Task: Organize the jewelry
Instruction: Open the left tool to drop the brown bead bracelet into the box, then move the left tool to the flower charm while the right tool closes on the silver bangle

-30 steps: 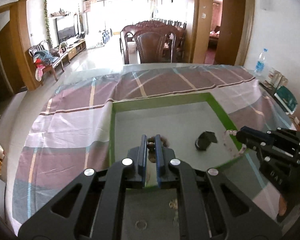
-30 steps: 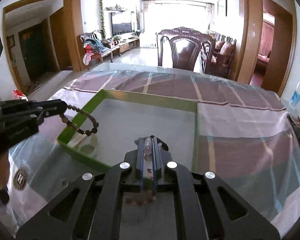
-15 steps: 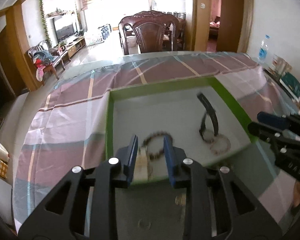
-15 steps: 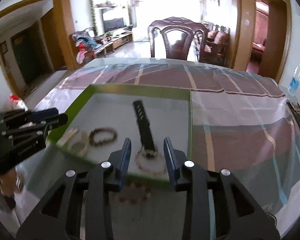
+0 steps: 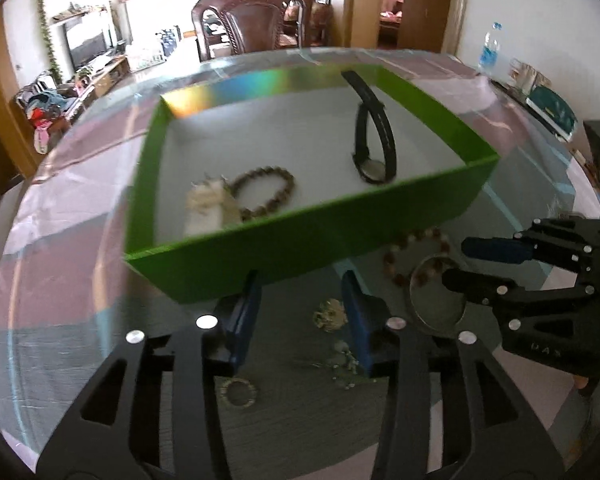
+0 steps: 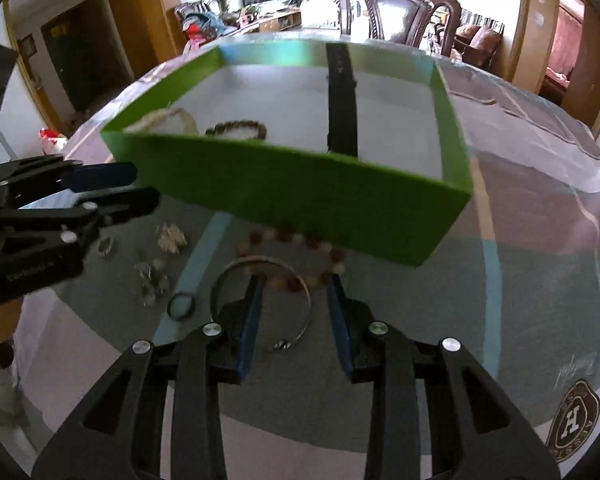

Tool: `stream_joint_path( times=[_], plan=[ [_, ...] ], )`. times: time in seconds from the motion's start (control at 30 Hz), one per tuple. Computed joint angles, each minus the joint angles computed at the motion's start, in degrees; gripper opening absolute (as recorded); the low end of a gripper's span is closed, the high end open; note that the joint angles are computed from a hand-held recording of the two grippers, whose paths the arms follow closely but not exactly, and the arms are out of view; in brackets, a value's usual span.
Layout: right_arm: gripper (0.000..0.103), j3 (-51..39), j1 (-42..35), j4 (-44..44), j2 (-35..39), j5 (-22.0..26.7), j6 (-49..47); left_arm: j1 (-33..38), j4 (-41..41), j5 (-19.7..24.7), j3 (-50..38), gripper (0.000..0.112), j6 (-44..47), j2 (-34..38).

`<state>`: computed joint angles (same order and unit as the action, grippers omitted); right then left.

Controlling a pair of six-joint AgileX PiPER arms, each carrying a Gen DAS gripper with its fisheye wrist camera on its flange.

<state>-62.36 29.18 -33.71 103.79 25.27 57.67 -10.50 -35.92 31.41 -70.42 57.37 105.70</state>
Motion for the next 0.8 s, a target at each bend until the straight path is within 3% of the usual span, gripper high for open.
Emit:
stream_joint_path(
  times=[0.37,0.47,0.63,0.8],
  plan=[
    [0.031,0.97,0.94,-2.63,0.85,1.68,3.22,-2.29,3.90,-3.05,1.04,0.044,-3.33,1.92],
    [0.028,1.47,0.86,-3.58,0.62,1.71,5.05,-2.56,4.19,-3.78,1.29,0.051,-3.68,2.04],
    [0.027,1.12,0.75,-6.14,1.03,3.01,8.48,-3.09,5.23,-5.58,2.26,0.053,-4.91,1.46],
    [0.027,0.49,1.33,-7.94,1.46,4.25,9.77,-4.34,11.82,-7.43,2.17,0.046,-12.23,2.14]
  ],
)
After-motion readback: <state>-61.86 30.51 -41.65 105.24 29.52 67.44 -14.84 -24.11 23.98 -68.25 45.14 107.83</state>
